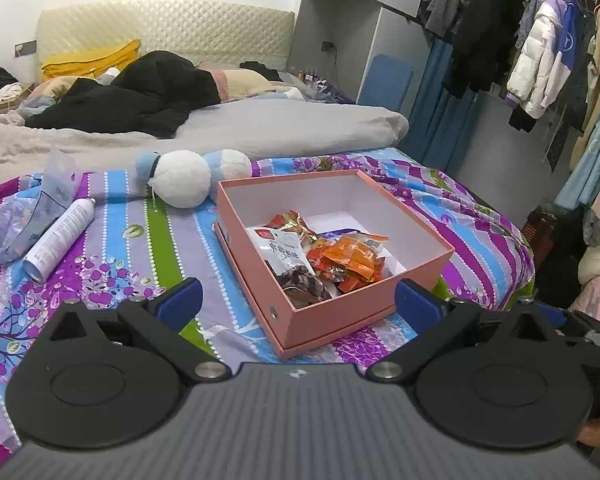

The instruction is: Organize snacks

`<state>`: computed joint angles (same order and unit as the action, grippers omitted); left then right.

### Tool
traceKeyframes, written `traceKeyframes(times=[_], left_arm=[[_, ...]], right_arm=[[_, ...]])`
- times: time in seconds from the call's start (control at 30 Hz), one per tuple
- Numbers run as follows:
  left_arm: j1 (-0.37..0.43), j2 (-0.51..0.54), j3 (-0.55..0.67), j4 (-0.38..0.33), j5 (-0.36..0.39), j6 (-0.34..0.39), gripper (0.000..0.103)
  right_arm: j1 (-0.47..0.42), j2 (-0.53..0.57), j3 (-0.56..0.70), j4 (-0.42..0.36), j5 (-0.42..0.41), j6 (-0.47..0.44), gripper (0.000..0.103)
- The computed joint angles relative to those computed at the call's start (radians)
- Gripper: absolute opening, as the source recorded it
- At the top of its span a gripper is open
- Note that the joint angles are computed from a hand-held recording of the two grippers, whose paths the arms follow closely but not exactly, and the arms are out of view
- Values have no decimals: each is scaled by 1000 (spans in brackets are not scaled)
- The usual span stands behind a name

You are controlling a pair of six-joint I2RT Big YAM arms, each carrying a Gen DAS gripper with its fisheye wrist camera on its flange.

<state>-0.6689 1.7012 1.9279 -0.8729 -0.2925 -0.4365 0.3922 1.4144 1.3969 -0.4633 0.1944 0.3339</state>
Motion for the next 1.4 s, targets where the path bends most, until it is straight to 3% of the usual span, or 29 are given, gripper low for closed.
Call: traceKeyframes(times=[1.4], left_arm=[[-13, -11, -13, 3, -22, -14, 103]], right_arm=[[7, -2, -10, 3, 34, 0, 103]])
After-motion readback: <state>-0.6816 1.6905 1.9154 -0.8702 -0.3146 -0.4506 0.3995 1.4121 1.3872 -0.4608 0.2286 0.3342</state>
